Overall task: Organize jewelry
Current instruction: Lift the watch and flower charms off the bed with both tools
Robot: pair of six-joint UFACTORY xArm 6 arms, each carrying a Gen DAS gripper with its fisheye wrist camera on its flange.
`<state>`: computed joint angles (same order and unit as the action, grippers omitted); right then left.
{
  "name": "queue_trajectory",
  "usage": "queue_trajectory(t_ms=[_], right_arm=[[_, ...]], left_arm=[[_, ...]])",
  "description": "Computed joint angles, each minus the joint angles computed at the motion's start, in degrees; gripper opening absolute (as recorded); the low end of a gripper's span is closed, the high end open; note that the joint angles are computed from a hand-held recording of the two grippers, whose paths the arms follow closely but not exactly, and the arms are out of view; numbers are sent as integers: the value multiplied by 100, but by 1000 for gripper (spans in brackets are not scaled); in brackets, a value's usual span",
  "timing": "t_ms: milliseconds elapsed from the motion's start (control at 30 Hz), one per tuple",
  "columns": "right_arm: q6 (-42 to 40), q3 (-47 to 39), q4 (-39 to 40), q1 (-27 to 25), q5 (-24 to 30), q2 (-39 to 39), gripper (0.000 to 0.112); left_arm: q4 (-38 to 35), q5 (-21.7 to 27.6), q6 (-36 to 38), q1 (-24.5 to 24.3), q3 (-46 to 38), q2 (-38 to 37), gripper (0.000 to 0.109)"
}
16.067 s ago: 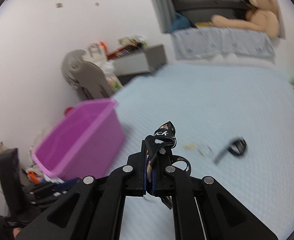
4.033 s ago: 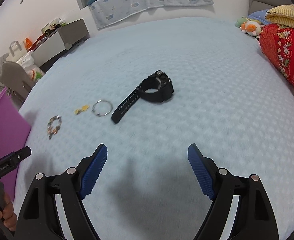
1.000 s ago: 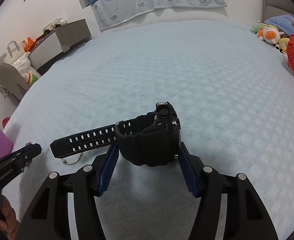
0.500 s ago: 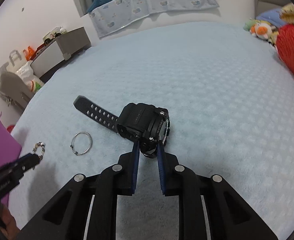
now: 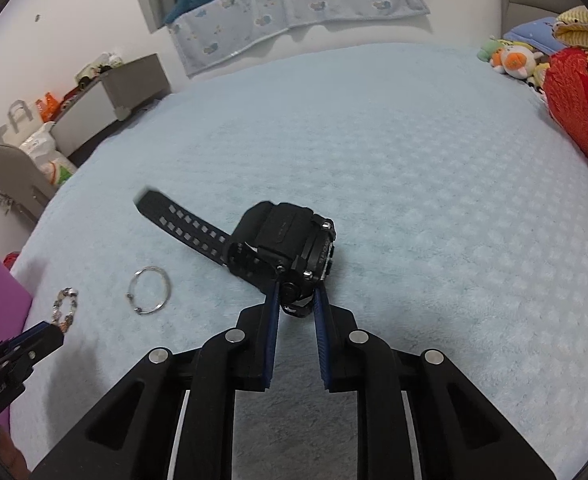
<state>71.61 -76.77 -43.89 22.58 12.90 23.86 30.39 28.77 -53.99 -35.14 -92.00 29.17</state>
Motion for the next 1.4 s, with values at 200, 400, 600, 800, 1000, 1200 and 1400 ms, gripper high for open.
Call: queue_trajectory(t_ms=[200, 400, 600, 800, 1000, 1200, 1400], right_arm=[[-91, -223, 274, 28, 183, 191, 17], [-149, -518, 419, 30, 330, 410, 20], [-342, -791, 834, -3, 449, 628, 21], [-200, -964, 610, 14, 587, 715, 21], [117, -791, 230, 58, 576, 562, 20], [316, -467, -58, 129, 591, 225, 19], [783, 18, -557, 264, 525, -340, 19]], left_arm=[[-110, 2, 69, 2, -2, 44, 25], [-133, -15, 50, 9, 4, 74, 26], [-178, -5, 108, 9, -37, 114, 25], [-230, 1, 158, 3, -19, 92, 25], [-180, -45, 137, -10, 118, -48, 25], [-107, -73, 96, -27, 405, -343, 25], [126, -101, -136, -61, 862, -846, 26]])
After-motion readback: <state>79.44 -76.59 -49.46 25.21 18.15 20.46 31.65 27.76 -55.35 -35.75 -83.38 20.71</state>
